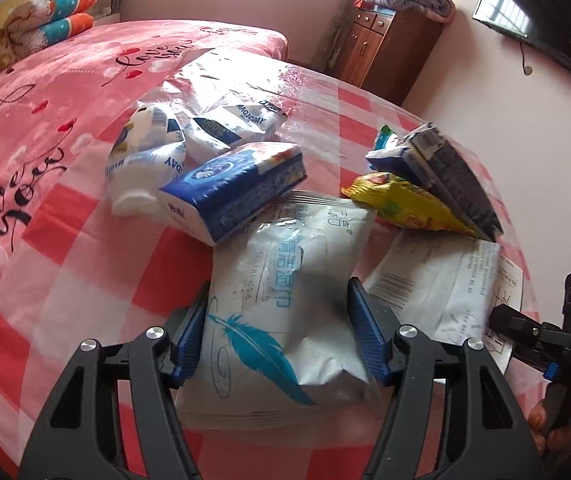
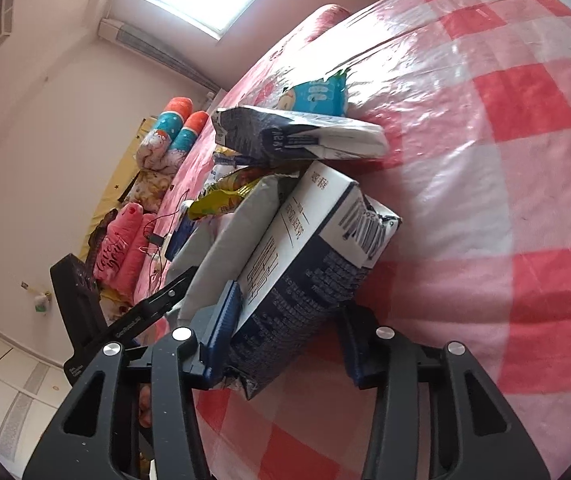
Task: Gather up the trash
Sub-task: 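Grasp the white feather-print tissue bag with left tool while right tool grasps dark blue carton, then carry the tissue bag and carton over the orange bucket with both tools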
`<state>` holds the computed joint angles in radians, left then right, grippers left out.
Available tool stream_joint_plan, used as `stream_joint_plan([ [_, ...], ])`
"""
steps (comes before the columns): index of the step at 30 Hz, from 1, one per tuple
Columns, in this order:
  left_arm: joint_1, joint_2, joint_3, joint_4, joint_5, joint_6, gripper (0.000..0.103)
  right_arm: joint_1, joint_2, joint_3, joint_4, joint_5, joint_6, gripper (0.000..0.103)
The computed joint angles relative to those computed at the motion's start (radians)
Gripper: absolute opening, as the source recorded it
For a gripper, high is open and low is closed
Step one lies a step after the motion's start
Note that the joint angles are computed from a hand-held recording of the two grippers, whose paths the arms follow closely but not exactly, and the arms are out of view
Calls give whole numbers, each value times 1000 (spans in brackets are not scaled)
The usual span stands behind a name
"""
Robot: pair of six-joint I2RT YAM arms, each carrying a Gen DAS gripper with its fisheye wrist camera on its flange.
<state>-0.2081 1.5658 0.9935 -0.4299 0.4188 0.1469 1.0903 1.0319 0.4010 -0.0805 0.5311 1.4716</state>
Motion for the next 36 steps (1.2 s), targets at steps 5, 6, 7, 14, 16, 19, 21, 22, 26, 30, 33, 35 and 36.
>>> stream_joint_plan([
  [5, 25, -70, -58, -23, 46, 18, 66, 132, -66, 8, -163, 126, 117, 46],
  [6, 28, -82, -67, -26, 54, 19, 66, 156, -74, 16, -197, 148, 142, 45],
  [7, 34, -98, -78, -30, 68, 20, 66, 185, -83, 24, -237, 175, 170, 44],
  [14, 70, -231, -155, -75, 158, 40, 66, 355, -81, 89, -471, 309, 367, 40],
  [16, 83, -257, -163, -92, 181, 49, 66, 372, -76, 103, -497, 324, 389, 39],
  [19, 112, -299, -168, -122, 211, 65, 66, 399, -44, 143, -524, 349, 408, 35],
  [21, 138, -326, -171, -145, 233, 78, 66, 403, -32, 171, -537, 359, 394, 34],
  [22, 155, -334, -172, -158, 245, 90, 66, 408, -25, 185, -544, 366, 387, 34],
  [26, 216, -367, -181, -201, 279, 132, 66, 409, 18, 241, -558, 368, 352, 34],
  [30, 305, -386, -182, -265, 317, 201, 66, 393, 45, 254, -483, 348, 283, 34],
  [33, 408, -403, -172, -341, 354, 294, 66, 370, 73, 269, -386, 313, 192, 34],
  [35, 489, -399, -156, -394, 376, 368, 66, 336, 109, 283, -282, 256, 96, 34],
  [36, 528, -391, -144, -421, 385, 403, 66, 312, 137, 293, -222, 212, 42, 34],
])
